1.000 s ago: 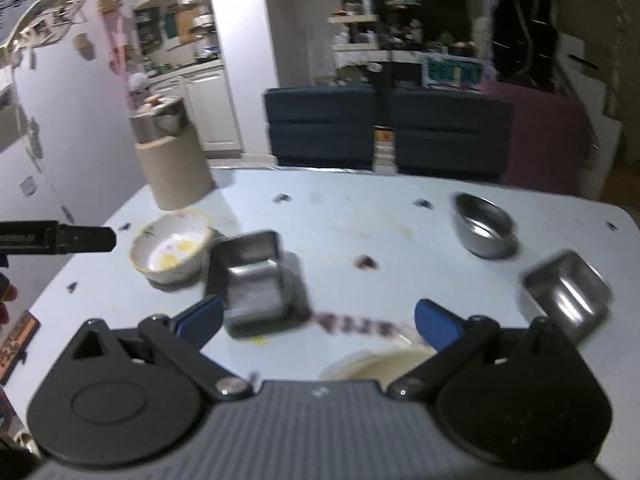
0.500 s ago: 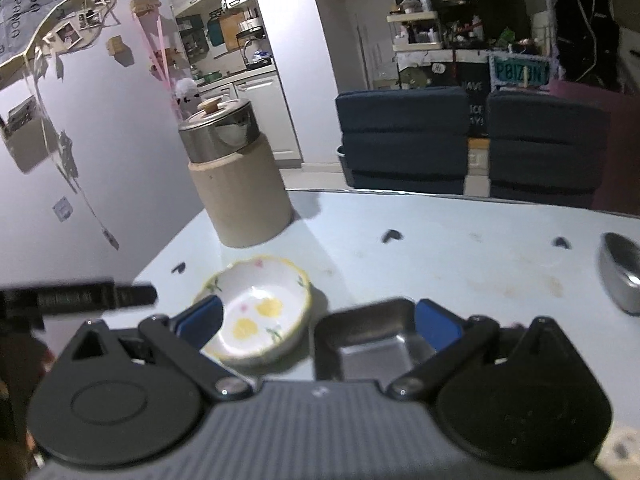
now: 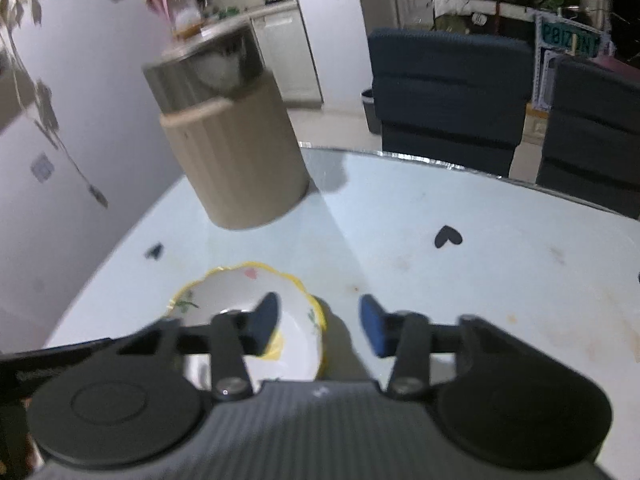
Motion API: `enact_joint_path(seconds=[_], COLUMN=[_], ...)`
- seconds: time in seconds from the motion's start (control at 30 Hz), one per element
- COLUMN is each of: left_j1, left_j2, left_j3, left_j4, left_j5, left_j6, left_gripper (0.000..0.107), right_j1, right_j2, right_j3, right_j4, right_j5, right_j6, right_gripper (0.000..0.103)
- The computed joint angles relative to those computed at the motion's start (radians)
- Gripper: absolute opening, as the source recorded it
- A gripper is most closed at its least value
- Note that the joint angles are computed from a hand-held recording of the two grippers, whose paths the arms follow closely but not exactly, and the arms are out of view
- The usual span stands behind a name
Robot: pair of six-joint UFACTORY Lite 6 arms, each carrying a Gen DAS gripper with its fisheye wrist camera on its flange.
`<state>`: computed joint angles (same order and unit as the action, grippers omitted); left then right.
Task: Organize plates and bowls
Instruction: 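Move both grippers to the yellow-rimmed floral bowl beside the canister, then close the right gripper on the floral bowl rim while the left gripper grips it too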
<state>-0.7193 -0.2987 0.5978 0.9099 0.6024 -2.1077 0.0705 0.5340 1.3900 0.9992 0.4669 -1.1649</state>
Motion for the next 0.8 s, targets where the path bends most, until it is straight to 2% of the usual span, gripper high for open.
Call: enact_joint_path(seconds=[0.07,0.13,0.17,0.27,0.33,0.4,0.47,0.57,0.7,0.8], left_j1=[0.021,0.034,0.040,0.055,0.062,0.071,0.082,0.080,0.117,0.123], left_j2=[0.013,0.032,0.042,0.059,0.070,0.077,0.086,0.108,0.103,0.108], left_j3=[-0.005,-0.003,-0.001,0.002,0.008,0.006,0.007,0.020,-0.014,-0.005], left_j4=[0.016,0.026,0.030,0.038,0.032,0.026,0.027,0.015,0.031,0.007], left_j5=[-0.034,-0.054,-0.063,-0.089,-0.093,-0.107,-0.126,-0.098,-0.158,-0.160], left_j6=[-0.011,-0.010,-0.010,-0.005,0.012,0.023,0.025,0.053,0.038,0.089], left_gripper=[0.040,0.038,0.036,0.027,0.022,0.012,0.011,0.011,0.009,0.009], right_j1=[0.030,0.040,0.043,0.060,0.068,0.080,0.090,0.086,0.090,0.091], right_j2=[0.079,0.130,0.148,0.192,0.195,0.180,0.157,0.128,0.137,0.133], right_j3=[0.074,0.124,0.143,0.183,0.176,0.146,0.111,0.080,0.098,0.091], right_j4=[-0.107,-0.157,-0.185,-0.231,-0.220,-0.208,-0.204,-0.200,-0.207,-0.201], right_j5=[-0.026,-0.009,0.005,0.022,0.023,-0.009,-0.037,-0.010,0.011,0.007], right_j6=[0.100,0.145,0.172,0.191,0.156,0.126,0.104,0.065,0.058,0.060], right_gripper=[0.044,0.034,0.032,0.023,0.013,0.013,0.013,0.013,0.013,0.013])
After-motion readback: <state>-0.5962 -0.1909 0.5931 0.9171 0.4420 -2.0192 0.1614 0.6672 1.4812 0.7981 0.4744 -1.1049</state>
